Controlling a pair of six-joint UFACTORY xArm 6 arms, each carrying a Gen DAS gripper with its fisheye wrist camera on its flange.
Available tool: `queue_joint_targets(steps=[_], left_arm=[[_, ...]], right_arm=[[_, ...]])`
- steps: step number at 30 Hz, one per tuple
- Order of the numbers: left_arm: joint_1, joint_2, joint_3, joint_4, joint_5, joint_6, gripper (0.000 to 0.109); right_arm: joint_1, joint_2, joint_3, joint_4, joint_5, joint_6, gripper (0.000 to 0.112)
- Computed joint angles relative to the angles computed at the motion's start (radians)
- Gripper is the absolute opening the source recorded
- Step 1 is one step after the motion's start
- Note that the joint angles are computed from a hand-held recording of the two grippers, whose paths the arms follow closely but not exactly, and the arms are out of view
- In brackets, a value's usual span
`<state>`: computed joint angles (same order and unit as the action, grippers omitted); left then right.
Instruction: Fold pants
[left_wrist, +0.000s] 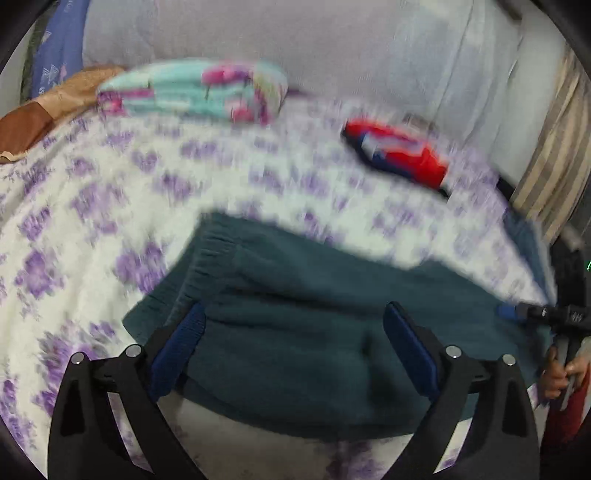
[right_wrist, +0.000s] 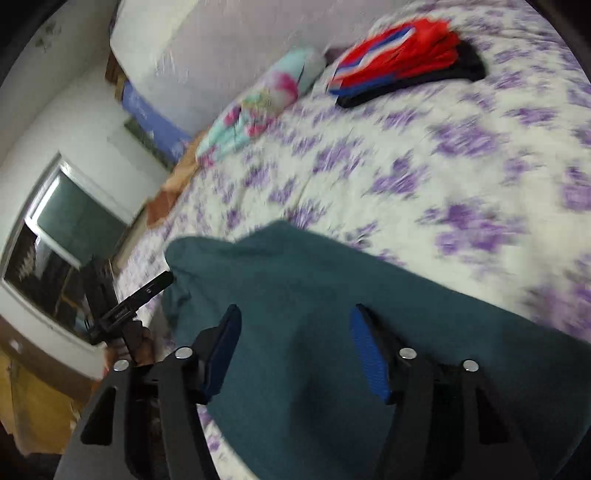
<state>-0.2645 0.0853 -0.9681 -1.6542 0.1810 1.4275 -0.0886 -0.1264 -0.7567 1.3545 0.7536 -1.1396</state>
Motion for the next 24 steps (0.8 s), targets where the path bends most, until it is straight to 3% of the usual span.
queue_joint_targets(steps=[2, 4, 7, 11, 14, 17, 19, 21, 23, 24], left_arm=[[0.011, 0.019, -0.014, -0.037, -0.015, 0.002, 0.098], [0.041, 0.008, -0.006, -0.088, 0.025, 0.005, 0.098], [0.054, -0.030, 0.013, -0.186, 0.055, 0.092, 0.098], [0.016, -0.090, 0.045, -0.217, 0.086, 0.158, 0.098], [-0.046, -0.107, 0.046, -0.202, 0.077, 0.191, 0.098], [-0.102, -0.079, 0.028, -0.140, 0.065, 0.178, 0.098], [-0.138, -0.028, 0.001, -0.122, 0.001, 0.177, 0.098], [-0.148, 0.027, -0.020, -0.048, -0.048, 0.087, 0.098], [-0.120, 0.066, -0.025, -0.004, -0.017, -0.001, 0.098], [-0.114, 0.052, -0.018, -0.024, -0.003, 0.018, 0.098]], right_arm=[[-0.064, -0.097, 0.075, 0.014, 0.003, -0.036, 0.064], [-0.137, -0.195, 0.154, 0.020, -0.015, -0.062, 0.064], [-0.316, -0.321, 0.264, -0.011, 0.007, -0.041, 0.064], [-0.574, -0.450, 0.380, -0.087, 0.055, 0.063, 0.064], [-0.737, -0.470, 0.407, -0.136, 0.114, 0.132, 0.064], [-0.806, -0.462, 0.412, -0.113, 0.099, 0.147, 0.066], [-0.836, -0.422, 0.396, -0.071, 0.099, 0.127, 0.072], [-0.834, -0.348, 0.362, -0.041, 0.079, 0.145, 0.072], [-0.828, -0.287, 0.335, -0.018, 0.072, 0.143, 0.072], [-0.839, -0.268, 0.328, 0.004, 0.084, 0.130, 0.072]])
